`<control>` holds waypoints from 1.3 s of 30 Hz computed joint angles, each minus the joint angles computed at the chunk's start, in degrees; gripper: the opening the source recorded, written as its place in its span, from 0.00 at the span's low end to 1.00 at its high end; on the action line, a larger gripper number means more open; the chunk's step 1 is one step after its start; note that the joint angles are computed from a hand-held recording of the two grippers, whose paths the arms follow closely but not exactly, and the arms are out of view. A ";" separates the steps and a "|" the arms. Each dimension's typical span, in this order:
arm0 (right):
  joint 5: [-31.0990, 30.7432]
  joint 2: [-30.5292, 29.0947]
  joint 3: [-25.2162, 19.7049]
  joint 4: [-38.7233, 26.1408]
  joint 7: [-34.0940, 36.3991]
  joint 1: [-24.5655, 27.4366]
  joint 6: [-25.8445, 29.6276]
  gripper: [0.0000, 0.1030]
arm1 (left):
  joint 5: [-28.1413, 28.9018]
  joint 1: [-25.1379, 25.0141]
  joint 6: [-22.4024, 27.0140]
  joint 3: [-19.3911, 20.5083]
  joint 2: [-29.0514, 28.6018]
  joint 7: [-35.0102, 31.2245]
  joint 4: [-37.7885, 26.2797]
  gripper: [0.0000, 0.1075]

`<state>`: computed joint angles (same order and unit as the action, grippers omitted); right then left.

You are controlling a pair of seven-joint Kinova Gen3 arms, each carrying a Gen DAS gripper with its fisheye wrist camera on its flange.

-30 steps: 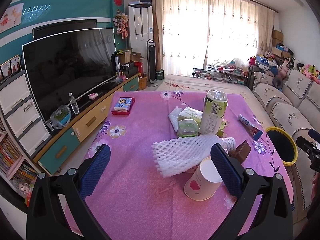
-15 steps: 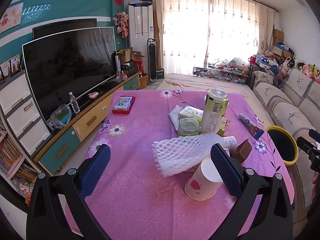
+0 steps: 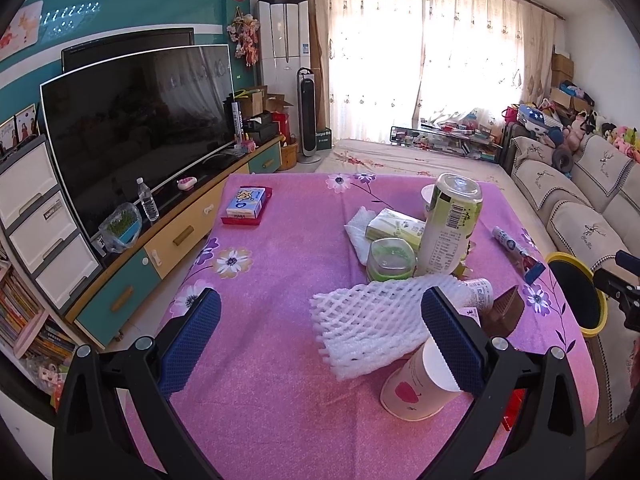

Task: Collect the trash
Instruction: 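Grasp the white plastic bowl with the right tool and drop it into the bin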

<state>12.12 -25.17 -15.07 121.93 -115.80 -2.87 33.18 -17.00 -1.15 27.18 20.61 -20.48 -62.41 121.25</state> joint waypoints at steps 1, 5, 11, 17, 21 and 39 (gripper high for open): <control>-0.93 1.92 1.17 -1.45 1.98 -0.06 0.09 0.94 | -0.52 -0.78 -0.36 0.65 0.82 0.37 -0.37 0.92; -8.57 11.51 11.28 -11.02 11.30 -6.00 4.77 0.87 | -3.16 -2.54 -1.21 1.92 4.00 2.13 -2.36 0.92; -22.55 27.43 18.17 -26.95 25.28 -6.29 11.44 0.60 | -7.41 -1.33 -1.37 1.08 9.01 6.07 -5.62 0.92; -28.28 42.82 20.34 -42.88 27.58 -4.77 19.66 0.36 | -9.53 2.81 -0.32 -2.09 13.03 7.28 -8.22 0.92; -26.98 50.96 13.97 -53.50 23.80 0.53 27.99 0.29 | -9.50 5.80 -0.38 -5.08 14.57 6.93 -9.11 0.92; -31.91 47.30 10.47 -50.21 25.52 8.04 27.39 0.05 | -6.48 9.80 -1.59 -7.66 11.08 3.67 -7.38 0.92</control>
<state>-19.79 22.13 -4.60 71.71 -90.28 5.17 60.58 -23.48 8.65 25.59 12.96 -9.40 -58.74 113.87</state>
